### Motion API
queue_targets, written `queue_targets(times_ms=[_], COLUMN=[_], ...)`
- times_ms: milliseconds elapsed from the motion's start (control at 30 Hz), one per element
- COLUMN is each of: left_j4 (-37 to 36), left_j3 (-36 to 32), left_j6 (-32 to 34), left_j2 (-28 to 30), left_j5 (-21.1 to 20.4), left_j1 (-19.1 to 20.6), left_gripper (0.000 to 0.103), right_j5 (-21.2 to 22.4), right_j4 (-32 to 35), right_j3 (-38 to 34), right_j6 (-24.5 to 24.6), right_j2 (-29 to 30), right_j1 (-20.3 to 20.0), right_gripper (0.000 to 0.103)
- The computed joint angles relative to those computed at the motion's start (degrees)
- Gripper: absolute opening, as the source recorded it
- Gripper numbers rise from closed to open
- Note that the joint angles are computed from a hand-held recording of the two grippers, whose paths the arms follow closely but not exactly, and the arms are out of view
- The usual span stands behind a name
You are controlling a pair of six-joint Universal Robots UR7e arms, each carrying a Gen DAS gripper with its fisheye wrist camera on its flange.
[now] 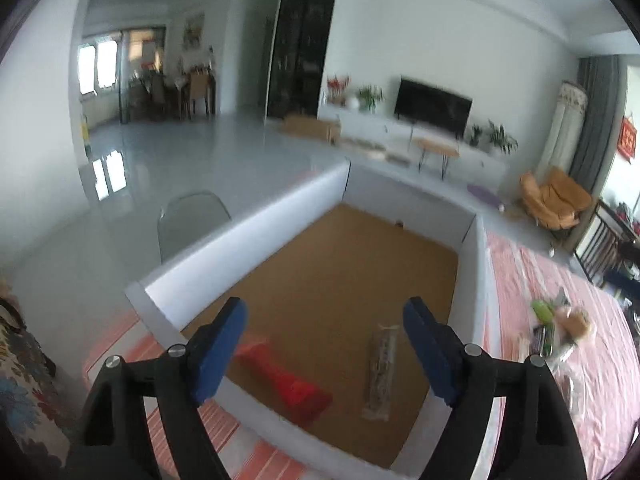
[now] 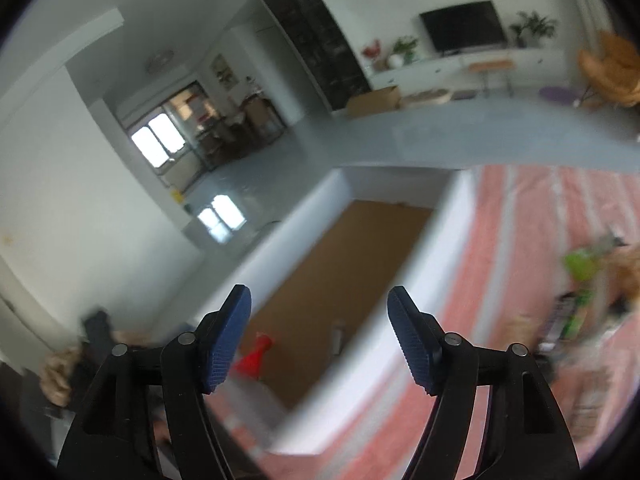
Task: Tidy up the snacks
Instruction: 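Carry the red snack with the left tool into the white box and release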
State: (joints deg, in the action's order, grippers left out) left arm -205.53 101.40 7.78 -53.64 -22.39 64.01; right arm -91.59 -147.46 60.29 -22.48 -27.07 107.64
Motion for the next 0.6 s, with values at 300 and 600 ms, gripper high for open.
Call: queue_targets(times_ms=[300, 600], left_j4=[4.20, 14.45], left_j3=[-9.46, -13.94], left_j6=[15.29, 15.32], left_j2=[9.46, 16.04], left_j5=[-7.33, -0.16], left_j1=[1.43, -1.70], left_gripper=[0.080, 0.080], right_j5=[-27.76, -36.26], right_j4=[-24.67, -37.33], right_j3=[12.28, 13.33], right_j6=[-10.77, -12.95], right_j2=[-4.69, -7.24], right_j1=[-12.41, -19.38], right_gripper=[0.074, 0.074])
